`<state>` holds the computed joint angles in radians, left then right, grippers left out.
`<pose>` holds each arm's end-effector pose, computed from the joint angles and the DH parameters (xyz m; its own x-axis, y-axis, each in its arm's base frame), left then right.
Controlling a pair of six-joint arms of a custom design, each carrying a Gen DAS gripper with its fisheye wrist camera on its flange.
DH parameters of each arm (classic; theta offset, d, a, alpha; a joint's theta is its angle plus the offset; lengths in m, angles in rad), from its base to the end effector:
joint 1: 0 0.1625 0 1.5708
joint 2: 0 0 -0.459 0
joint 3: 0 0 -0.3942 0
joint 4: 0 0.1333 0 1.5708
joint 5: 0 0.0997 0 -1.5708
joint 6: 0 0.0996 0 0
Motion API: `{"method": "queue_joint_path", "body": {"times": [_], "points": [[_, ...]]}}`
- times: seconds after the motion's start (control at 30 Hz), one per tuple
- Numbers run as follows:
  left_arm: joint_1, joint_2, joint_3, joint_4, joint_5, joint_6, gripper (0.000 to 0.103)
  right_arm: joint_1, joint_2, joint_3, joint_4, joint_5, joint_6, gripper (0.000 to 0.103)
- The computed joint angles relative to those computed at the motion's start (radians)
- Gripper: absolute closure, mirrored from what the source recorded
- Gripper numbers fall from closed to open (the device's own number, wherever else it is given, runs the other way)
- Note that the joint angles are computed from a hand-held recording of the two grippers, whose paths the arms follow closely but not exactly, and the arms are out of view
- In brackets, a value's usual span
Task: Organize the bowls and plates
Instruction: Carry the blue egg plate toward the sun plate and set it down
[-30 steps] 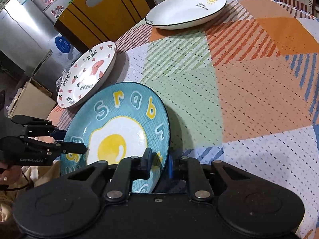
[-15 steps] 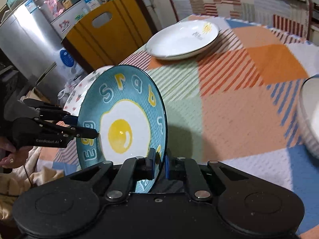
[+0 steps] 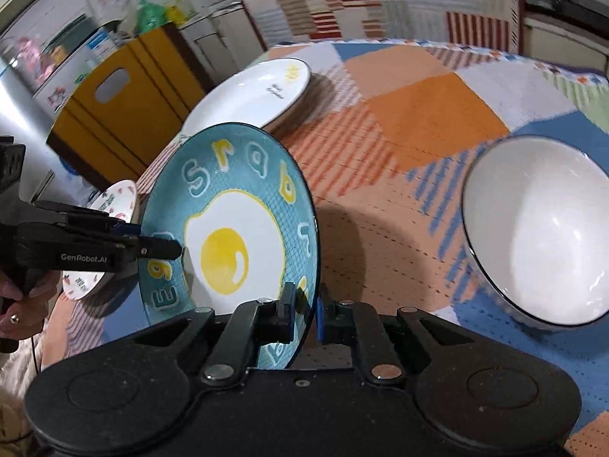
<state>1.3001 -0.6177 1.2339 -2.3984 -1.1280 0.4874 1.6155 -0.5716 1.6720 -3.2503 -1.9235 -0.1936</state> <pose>-0.0476 -0.8297 0.1334 -0.6681 0.5782 -0.4684 0.6500 0.7598 0.0108 0.1300 -0.6942 0.0358 -0.9211 -0.0167 0.3890 -0.2187 0.8488 -0.4814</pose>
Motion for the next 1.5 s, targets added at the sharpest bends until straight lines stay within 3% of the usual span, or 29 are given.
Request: {"method": "queue_joint_path", "body": {"times": [0.2, 0.4, 0.6, 0.67, 0.73, 1.1, 1.3, 1.4, 1.5], "points": [[-0.008, 0.034, -0.025, -0.022, 0.010, 0.029, 0.070, 0.009, 0.019, -0.008, -0.001, -0.066, 0.062, 0.081], [0.000, 0.075, -0.066, -0.014, 0.016, 0.036, 0.069, 0.052, 0.074, -0.074, 0.038, -0.223, 0.095, 0.072], [-0.011, 0.055, -0.063, 0.020, 0.024, 0.060, 0.069, 0.087, 0.116, -0.096, -0.022, -0.339, 0.074, 0.068], [-0.010, 0.034, -0.061, 0.046, 0.005, 0.050, 0.068, 0.113, 0.136, -0.116, -0.040, -0.432, 0.044, 0.068], [-0.009, 0.009, -0.050, 0.057, -0.013, 0.054, 0.068, 0.136, 0.147, -0.116, -0.098, -0.474, 0.001, 0.067], [-0.002, -0.143, -0.012, 0.171, -0.064, 0.142, 0.066, 0.264, 0.152, -0.101, -0.188, -0.466, -0.033, 0.057], [0.021, -0.221, 0.001, 0.210, -0.081, 0.208, 0.062, 0.335, 0.173, -0.149, -0.108, -0.472, -0.050, 0.055], [0.039, -0.248, -0.005, 0.237, -0.078, 0.231, 0.062, 0.356, 0.177, -0.173, -0.058, -0.454, -0.034, 0.046], [0.060, -0.270, -0.005, 0.238, -0.072, 0.270, 0.061, 0.374, 0.192, -0.202, -0.020, -0.437, -0.027, 0.045]]}}
